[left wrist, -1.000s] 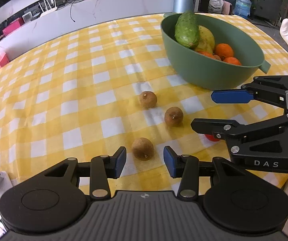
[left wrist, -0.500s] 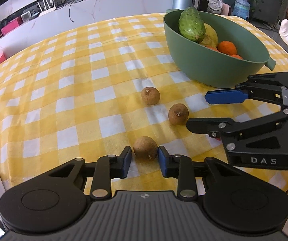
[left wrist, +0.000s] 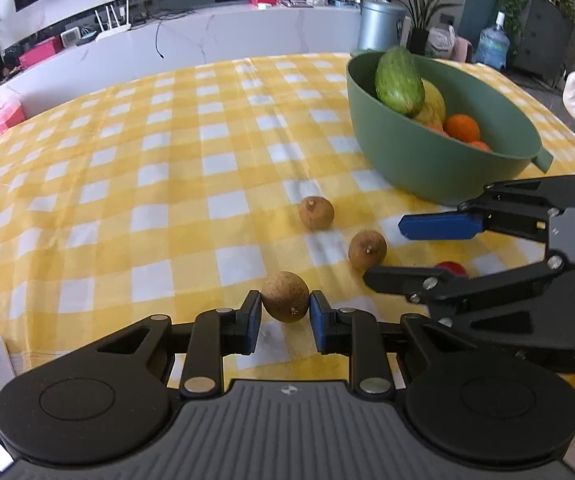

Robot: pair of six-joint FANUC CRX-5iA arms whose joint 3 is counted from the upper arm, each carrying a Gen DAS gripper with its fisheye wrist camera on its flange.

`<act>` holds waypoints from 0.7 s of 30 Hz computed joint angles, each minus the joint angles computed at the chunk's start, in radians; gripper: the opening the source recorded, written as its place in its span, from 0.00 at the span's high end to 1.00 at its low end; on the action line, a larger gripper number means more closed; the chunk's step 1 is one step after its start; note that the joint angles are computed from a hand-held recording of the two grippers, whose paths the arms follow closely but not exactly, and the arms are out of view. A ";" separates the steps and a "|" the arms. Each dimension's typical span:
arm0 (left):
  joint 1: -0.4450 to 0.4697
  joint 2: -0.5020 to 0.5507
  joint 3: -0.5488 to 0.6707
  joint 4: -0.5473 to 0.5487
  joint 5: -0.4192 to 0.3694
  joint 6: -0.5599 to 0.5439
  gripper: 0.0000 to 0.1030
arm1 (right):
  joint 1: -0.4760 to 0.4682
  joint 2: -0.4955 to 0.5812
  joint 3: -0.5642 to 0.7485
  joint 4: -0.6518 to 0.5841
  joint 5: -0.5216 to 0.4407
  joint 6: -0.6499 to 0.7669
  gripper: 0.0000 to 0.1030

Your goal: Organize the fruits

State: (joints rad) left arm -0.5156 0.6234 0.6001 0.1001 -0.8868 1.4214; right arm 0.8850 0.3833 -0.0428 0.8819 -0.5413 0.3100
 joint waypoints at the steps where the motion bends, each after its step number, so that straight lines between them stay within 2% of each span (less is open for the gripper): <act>1: -0.001 -0.003 -0.004 -0.001 0.005 0.003 0.72 | 0.000 0.004 0.001 0.015 0.002 0.000 0.59; 5: -0.005 -0.012 -0.017 -0.018 0.023 0.009 0.72 | 0.005 0.022 0.011 0.056 -0.013 0.007 0.62; 13: 0.004 -0.018 -0.047 0.014 0.058 0.007 0.72 | 0.006 0.053 0.047 0.038 -0.031 0.022 0.68; 17: 0.005 -0.019 -0.056 0.023 0.063 -0.009 0.72 | 0.008 0.067 0.067 0.019 -0.049 0.023 0.76; 21: 0.007 -0.018 -0.057 0.031 0.063 -0.008 0.72 | 0.009 0.072 0.077 0.010 -0.060 0.027 0.77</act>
